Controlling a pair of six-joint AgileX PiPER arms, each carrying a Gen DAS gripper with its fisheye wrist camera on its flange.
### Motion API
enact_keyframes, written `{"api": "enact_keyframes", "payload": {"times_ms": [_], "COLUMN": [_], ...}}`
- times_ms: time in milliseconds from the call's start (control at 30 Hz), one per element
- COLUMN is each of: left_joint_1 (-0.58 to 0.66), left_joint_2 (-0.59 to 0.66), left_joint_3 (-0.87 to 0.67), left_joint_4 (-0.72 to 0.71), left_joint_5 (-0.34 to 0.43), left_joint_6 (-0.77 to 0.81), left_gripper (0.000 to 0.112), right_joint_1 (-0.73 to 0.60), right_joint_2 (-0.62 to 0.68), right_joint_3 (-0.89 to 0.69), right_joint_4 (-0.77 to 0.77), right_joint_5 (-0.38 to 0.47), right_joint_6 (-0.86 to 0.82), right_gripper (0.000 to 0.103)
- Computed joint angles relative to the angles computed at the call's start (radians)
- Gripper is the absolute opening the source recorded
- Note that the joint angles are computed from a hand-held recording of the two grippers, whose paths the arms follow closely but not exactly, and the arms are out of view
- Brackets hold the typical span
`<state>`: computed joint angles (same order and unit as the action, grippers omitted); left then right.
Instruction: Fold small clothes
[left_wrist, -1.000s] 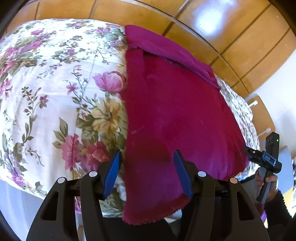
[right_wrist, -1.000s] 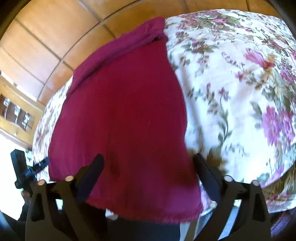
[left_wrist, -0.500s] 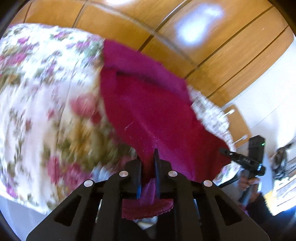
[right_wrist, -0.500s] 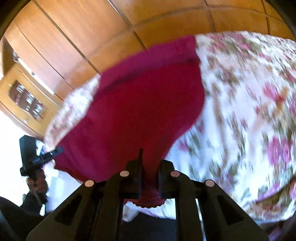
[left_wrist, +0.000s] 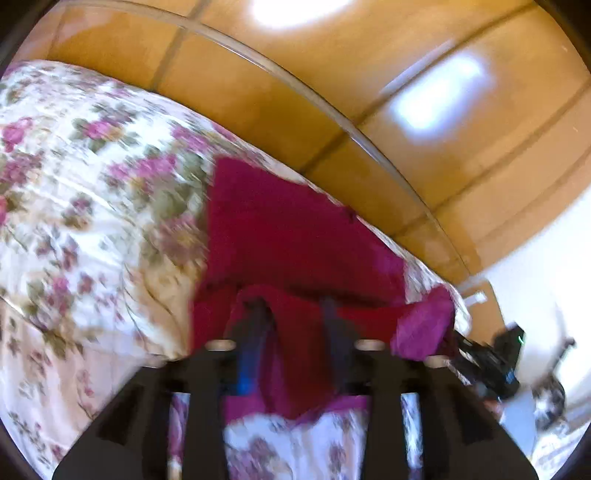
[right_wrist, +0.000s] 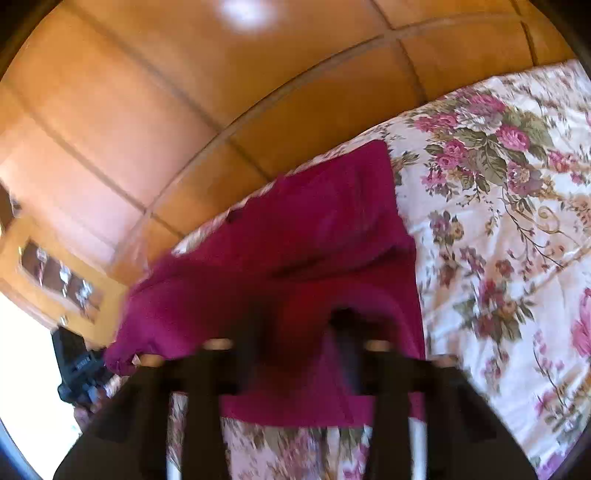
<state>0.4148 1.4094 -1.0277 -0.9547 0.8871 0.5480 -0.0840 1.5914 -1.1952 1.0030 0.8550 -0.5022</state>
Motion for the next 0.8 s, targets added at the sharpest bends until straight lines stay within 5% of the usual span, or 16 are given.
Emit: {"api": "enact_keyframes", "payload": {"times_ms": [33,100,367,433,500,533,667,800], "left_joint_1": [0.004,0.059,0.116,0.055,-0.003,-0.009,-0.050,0.030], "left_joint_2": [-0.012,-0.011,-0.067,-0.067,-0.053,-0.042,-0.067,-0.116], "left_joint_3": [0.009,0.039,0.273,0.304,0.313,0.312,0.307,0.320], "left_joint_4": [0.012,-0.038,-0.033,-0.008,-0.004,-0.002,0.059,0.062], "left_joint_5": [-0.035,-0.017,0.022,-0.042,-0.102,-0.105,-0.135,-0.054], "left_joint_6": [-0.017,0.049,0.275,0.260,0.254,0.263,0.212,0.273], "left_gripper": [0.062,0.063,0.063,0.063,0.048,0.030,0.013,0.011], "right_joint_1": [-0.013,-0.037,-0.080,-0.059,-0.041,-0.027,-0.018,-0.049], "right_joint_2": [-0.008,-0.039,-0.148,-0.126,-0.099,-0.093,-0.139,-0.251], "right_joint_3": [0.014,0.055,0.315,0.332,0.334,0.329,0.324,0.362], "right_joint_4": [0.024,0.051,-0.044,-0.051,-0.030,-0.032,-0.049,-0.064], "right_joint_5": [-0.008,-0.025,-0.078,-0.116,-0.134,-0.149,-0.135,-0.075], "right_joint_6": [-0.015,-0.051,-0.146,-0.157,-0.164,-0.147,-0.137,-0.148], "right_gripper": [0.075,0.086,0.086,0.064,0.042,0.036,0.025,0.022]}}
